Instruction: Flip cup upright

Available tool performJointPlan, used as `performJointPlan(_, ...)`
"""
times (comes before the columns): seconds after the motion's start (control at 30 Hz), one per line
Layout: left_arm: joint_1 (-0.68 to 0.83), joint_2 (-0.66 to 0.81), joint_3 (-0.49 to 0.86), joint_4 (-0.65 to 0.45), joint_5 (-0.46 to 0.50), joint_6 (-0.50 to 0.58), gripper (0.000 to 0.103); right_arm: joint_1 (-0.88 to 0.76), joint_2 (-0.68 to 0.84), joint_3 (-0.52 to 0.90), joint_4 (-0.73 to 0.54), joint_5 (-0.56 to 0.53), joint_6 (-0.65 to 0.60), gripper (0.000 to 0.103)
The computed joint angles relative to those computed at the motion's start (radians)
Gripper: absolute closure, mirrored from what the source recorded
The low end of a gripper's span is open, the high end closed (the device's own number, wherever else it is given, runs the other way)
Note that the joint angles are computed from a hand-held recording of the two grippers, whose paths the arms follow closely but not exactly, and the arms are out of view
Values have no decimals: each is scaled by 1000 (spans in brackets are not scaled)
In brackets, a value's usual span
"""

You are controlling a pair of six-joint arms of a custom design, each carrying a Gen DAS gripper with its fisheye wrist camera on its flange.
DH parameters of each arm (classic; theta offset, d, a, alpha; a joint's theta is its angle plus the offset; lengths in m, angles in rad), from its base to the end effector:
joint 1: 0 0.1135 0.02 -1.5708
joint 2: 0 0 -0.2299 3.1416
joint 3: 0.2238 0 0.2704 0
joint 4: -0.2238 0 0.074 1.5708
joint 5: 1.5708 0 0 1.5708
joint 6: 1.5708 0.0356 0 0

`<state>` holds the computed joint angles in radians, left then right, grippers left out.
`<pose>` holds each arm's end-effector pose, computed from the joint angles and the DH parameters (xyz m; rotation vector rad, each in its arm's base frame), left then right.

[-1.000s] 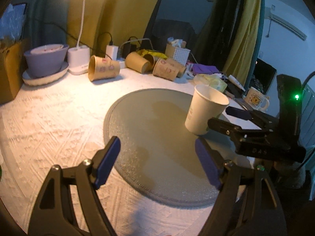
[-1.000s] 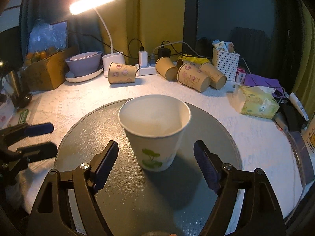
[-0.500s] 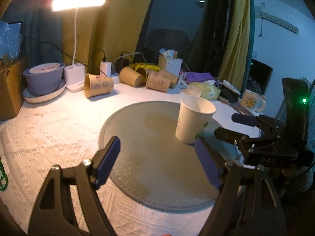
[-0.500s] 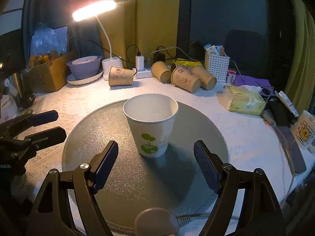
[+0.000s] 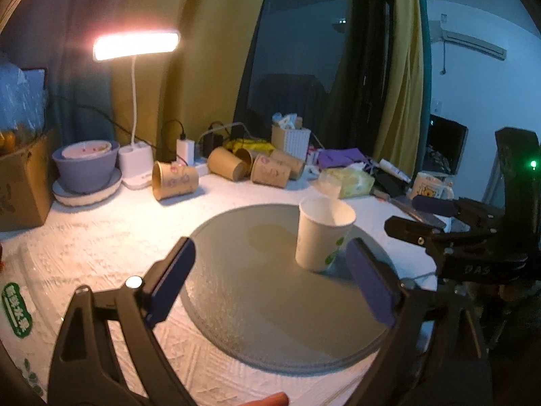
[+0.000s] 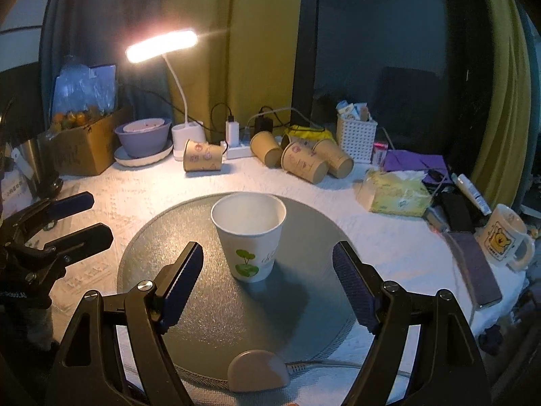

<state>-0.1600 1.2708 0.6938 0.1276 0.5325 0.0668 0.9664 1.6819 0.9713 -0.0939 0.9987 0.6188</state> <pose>0.2933 -0.0656 0.1941 0.5593 1.9232 -0.5956 0.2230 0.2703 0.1483 0.0842 1.9743 -0.1850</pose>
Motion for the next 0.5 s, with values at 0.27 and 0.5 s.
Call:
performJointPlan(0.27, 8, -127, -41, -8, -4, -18, 11, 60, -49, 17, -71, 82, 19, 21)
performJointPlan(0.5, -4, -225, -68, -9, -32, -18, 11, 111, -78, 51, -168, 148, 63, 21)
